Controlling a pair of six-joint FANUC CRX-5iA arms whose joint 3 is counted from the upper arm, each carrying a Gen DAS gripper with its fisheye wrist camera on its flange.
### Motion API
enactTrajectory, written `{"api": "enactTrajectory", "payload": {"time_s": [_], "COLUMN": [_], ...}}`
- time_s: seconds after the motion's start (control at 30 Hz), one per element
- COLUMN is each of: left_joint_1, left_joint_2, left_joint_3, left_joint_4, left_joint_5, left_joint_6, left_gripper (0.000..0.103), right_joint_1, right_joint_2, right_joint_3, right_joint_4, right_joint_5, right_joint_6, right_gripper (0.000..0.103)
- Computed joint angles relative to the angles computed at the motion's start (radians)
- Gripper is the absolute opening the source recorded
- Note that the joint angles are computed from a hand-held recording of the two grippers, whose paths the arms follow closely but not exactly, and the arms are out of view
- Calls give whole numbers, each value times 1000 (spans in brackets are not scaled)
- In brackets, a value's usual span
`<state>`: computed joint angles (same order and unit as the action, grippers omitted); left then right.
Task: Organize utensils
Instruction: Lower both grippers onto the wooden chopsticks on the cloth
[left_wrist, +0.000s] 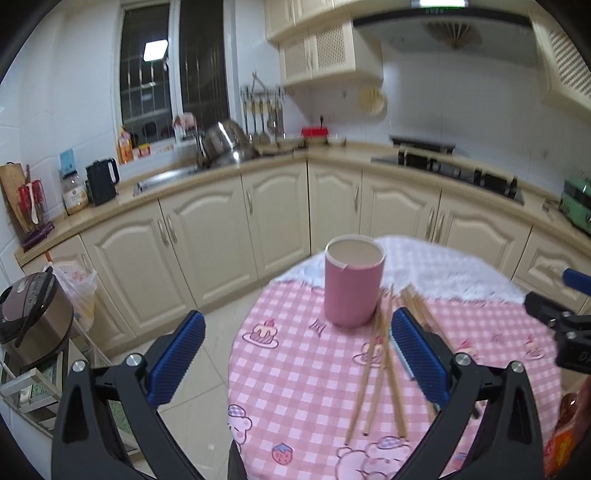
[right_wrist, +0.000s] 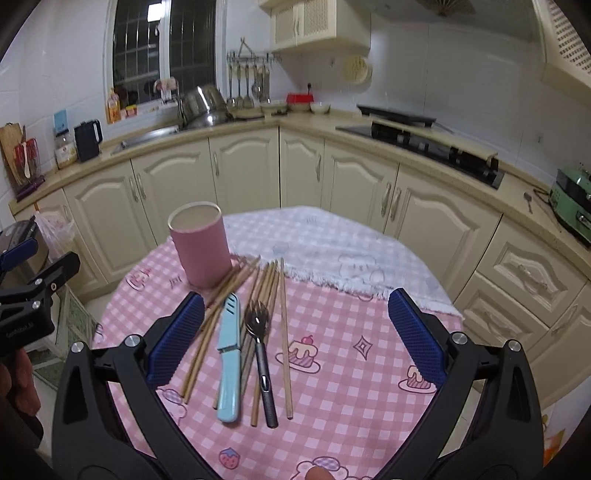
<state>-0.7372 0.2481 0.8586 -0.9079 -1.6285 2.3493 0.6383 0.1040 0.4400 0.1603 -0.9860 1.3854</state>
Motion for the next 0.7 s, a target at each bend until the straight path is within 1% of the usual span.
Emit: {"api": "enactTrajectory", "payload": {"time_s": [0.17, 0.27, 0.43, 0.63, 0.7], "left_joint_1": [113, 163, 228, 299, 313], "left_joint_2": [12, 41, 91, 163, 190], "left_joint_3": [-38, -31, -19, 20, 37], "left_joint_4": [150, 214, 311, 445, 475], "left_joint_5": [55, 65, 78, 89, 80], "left_joint_6": [-49, -94, -159, -259, -293], "left_gripper": [99, 99, 99, 99, 99], "right_joint_1": [-27, -41, -61, -94, -102], "right_joint_2": [101, 161, 254, 364, 397], "right_joint_3": [116, 187, 295, 437, 485], "right_joint_4": [-48, -69, -97, -160, -186], "right_joint_5": [-96, -150, -246, -380, -425], "right_joint_6": [31, 48, 85, 135, 158], "right_gripper": [97, 97, 97, 96, 93]}}
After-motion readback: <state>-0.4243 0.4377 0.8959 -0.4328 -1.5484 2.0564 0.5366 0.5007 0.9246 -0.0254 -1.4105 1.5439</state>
